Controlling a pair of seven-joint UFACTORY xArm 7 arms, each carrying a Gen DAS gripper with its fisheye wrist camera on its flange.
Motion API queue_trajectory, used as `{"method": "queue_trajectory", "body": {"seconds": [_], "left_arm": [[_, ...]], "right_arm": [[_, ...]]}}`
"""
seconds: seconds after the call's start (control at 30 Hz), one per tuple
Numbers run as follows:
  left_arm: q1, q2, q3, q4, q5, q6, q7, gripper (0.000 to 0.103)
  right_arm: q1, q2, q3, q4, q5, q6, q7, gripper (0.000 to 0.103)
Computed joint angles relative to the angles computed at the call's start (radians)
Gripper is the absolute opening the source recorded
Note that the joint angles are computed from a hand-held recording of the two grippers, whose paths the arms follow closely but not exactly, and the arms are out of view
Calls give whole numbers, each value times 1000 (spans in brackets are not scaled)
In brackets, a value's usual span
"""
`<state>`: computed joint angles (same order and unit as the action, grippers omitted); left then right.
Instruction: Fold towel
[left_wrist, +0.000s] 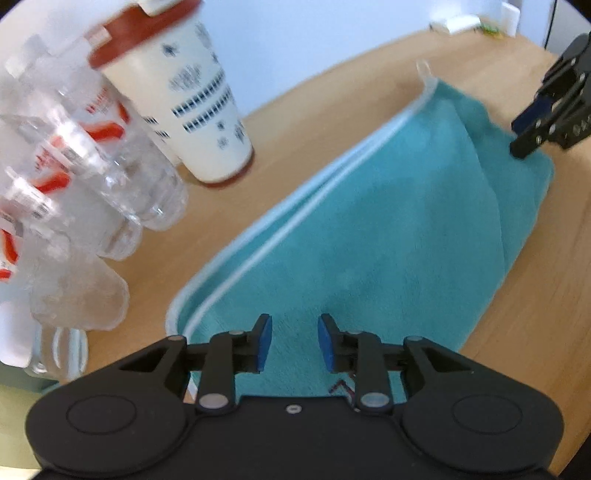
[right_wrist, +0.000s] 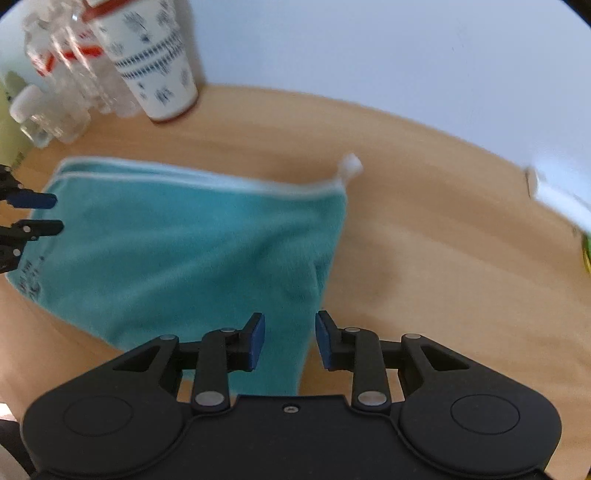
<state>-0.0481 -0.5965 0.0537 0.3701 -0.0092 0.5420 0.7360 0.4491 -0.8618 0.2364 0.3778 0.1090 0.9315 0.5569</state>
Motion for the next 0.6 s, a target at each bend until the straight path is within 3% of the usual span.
{"method": "queue_trajectory", "body": {"seconds": [0.13,0.17,0.2,0.3,0.47,0.6], "left_arm": [[8,40,8,7,0,-38,2,35],[9,50,10,12,-4,-43,1,36],[13,60,7,13,-3,-51,-3,37],[30,69,-7,-2,22,-99,-7,45],[44,66,-5,-10,46,-117,-2,47],[51,81,-9,2,57,-114,-8,54]], "right_arm": [[19,-50,-28,-39,51,-7,17,34],[23,-59,-29,-48,58,-14,16,30],[26,-60,-26,-52,58,-16,12,19],[35,-57,-32,-63,65,-16,0,13],[36,-126,-58,-87,83,43,-17,11],[39,-110,-45,-74,90,70,-34,11]]}}
